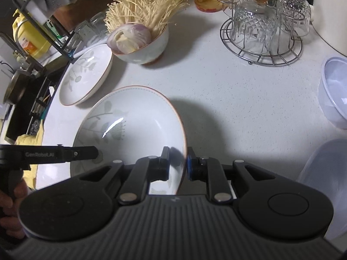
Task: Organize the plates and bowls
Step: 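Lift the plate with both grippers and carry it over the deer-pattern plate, then lower the held plate onto the deer-pattern plate with both grippers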
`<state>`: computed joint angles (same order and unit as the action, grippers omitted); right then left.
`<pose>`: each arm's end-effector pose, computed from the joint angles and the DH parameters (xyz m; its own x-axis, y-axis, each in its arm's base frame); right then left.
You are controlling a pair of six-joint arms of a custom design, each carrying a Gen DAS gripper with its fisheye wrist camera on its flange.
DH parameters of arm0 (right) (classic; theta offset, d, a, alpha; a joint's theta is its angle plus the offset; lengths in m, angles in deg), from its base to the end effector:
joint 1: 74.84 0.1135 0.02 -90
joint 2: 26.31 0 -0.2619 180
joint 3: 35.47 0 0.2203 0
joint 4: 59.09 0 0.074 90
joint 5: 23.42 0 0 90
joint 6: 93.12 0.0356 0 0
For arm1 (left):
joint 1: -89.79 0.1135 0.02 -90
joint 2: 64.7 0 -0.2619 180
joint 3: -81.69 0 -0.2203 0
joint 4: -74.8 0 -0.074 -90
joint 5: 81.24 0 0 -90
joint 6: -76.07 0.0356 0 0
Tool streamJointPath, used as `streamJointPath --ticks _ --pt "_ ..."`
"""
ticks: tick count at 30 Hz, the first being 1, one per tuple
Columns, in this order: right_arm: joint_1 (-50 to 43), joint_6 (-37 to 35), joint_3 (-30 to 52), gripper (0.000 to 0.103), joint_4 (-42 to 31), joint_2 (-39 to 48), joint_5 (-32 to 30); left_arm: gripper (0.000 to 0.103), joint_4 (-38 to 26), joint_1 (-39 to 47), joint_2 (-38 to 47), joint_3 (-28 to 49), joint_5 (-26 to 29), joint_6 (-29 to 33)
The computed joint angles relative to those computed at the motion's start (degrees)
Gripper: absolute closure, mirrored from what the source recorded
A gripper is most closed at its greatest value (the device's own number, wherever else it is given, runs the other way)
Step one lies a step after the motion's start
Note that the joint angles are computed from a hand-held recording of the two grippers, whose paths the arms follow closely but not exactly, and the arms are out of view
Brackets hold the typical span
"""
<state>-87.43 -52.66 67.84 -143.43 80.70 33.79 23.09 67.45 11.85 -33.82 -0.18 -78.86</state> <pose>0.3165 -0.0509 0.2459 -0.7586 -0.4860 -0.4340 -0.6350 0.7008 0.3252 0.2082 -0.0796 0.2243 -0.6341 -0.7068 -0.3135 -0.6194 0.7071 -0.3413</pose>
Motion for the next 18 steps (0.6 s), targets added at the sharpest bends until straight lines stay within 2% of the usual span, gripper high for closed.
streamJointPath --ticks 6,14,18 --pt "0.03 -1.22 1.44 0.084 -0.66 2.26 0.67 0.077 -0.59 -3.28 2.19 1.01 -3.0 -3.91" --pt "0.53 -0.11 1.16 0.083 -0.3 2.42 0.73 0.076 -0.34 -3.58 -0.61 -0.84 -2.37 -8.24" --pt "0.87 -0.67 1.2 0.084 0.08 1.76 0.55 0.069 -0.34 -3.41 -3.98 -2.25 -1.65 -10.64"
